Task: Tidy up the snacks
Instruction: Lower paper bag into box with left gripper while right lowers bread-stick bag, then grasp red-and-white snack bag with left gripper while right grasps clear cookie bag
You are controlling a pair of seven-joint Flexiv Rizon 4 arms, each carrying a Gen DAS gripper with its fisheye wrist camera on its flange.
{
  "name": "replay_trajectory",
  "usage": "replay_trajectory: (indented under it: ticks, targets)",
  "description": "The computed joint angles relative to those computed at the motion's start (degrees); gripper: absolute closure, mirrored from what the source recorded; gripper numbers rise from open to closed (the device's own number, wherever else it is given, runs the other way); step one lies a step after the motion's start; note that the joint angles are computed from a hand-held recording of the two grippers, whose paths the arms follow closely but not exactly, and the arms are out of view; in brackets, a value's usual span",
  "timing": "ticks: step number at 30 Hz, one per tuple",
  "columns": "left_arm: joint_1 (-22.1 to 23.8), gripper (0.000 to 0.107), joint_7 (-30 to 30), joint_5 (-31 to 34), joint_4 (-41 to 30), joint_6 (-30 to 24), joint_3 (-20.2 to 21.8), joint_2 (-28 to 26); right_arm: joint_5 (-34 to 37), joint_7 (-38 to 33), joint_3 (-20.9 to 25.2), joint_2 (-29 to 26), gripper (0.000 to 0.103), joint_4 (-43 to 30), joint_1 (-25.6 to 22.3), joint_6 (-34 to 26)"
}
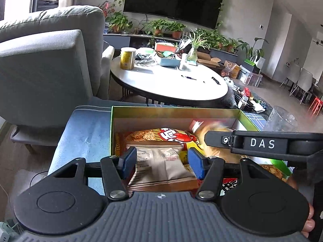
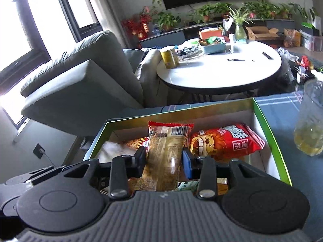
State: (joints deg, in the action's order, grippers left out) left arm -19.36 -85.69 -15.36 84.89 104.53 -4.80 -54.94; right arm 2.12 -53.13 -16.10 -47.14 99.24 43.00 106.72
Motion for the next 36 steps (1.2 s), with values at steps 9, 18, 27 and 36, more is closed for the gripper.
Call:
replay_trajectory:
  ticks: [9,18,27,36]
  targets:
    - [-0.79,0.048,-1.38,-0.25,5.69,3.15,1.13,3.72,3.72,-0.79,-3.11,2.42,0.05,3.91,3.65,2.82]
    - [-1.54,0.043,-2.44,-0.63,18.77,10.75,2.39,10.36,8.95,-7.18,-0.55,7.88,0.046,12.42,4.74,8.06]
    - [0.97,0.04,-5.51,1.95,31.73,15.87,-0.69,14.54,14.27,-11.81,2.57,11.13,0.045,19.68,5.34,10.14]
    - [0.78,0.038,-7.67,3.75,35.88,16.6,-1.51,13.14,17.91,-14.09,6.38,12.64,0.044,24.62,4.99,12.61]
